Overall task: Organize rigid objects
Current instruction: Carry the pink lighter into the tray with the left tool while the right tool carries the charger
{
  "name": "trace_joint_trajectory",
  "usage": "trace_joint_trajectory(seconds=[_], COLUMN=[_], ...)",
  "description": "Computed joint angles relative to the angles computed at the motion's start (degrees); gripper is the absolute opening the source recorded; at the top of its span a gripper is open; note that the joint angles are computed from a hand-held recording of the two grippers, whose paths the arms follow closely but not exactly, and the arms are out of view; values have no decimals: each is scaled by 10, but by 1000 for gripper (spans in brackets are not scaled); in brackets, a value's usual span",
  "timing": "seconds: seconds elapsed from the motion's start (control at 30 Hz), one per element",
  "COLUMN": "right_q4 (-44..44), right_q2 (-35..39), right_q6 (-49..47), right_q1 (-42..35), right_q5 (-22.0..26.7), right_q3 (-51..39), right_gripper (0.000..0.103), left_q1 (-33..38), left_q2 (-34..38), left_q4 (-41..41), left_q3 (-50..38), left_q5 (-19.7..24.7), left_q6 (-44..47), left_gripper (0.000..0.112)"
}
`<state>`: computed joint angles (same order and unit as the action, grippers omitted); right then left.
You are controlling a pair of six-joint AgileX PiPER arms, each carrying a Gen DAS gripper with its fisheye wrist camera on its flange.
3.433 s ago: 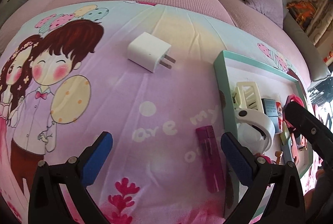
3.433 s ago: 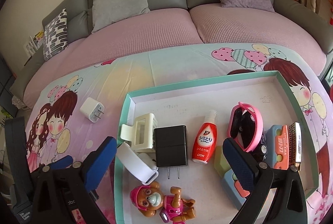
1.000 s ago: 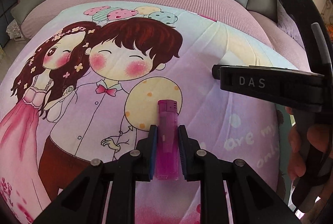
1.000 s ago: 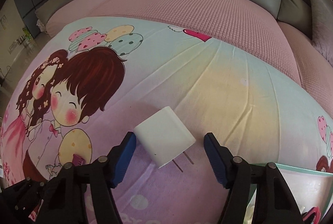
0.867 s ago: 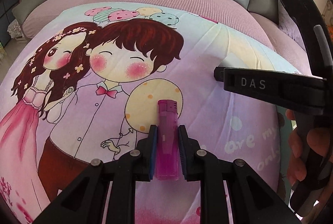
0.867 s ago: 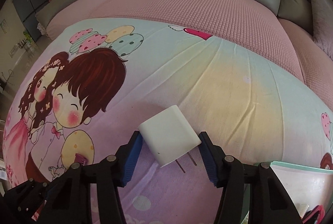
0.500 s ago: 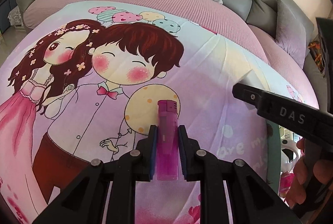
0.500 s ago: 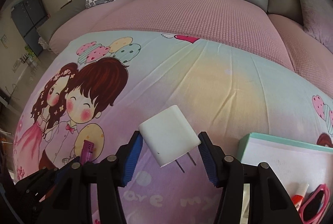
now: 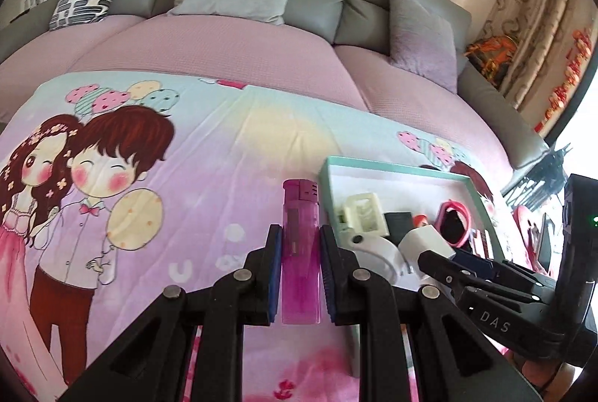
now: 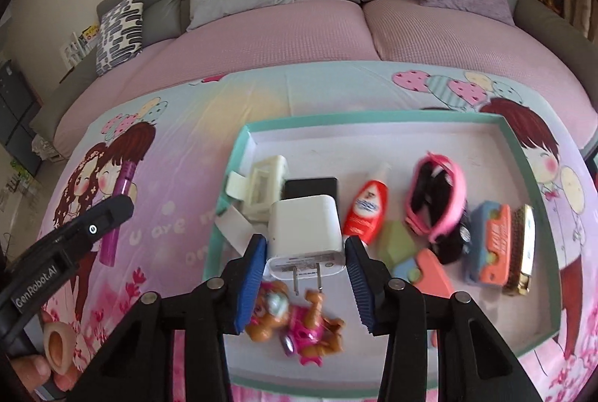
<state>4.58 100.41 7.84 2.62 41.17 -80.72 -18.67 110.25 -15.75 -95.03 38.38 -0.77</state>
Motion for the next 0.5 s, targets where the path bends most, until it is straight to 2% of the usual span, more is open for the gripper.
trace_joint_trajectory(seconds=[0.07,0.4,0.5], right_q4=[15,93,108], right_q2=[-18,-74,-80], right_q6=[-15,-90,-104], right_q1=[-19,-82,-88], right_q5=[-3,-18,-17], right_q3=[26,113,125], right_gripper=[35,35,35], left_q1=[-18,-88,-107], left_q2=[3,36,57], left_q4=[3,3,24], left_q3=[-8,-49,-68], left_q5=[8,50,65], left_q6=[4,31,13], left_gripper=[20,20,20])
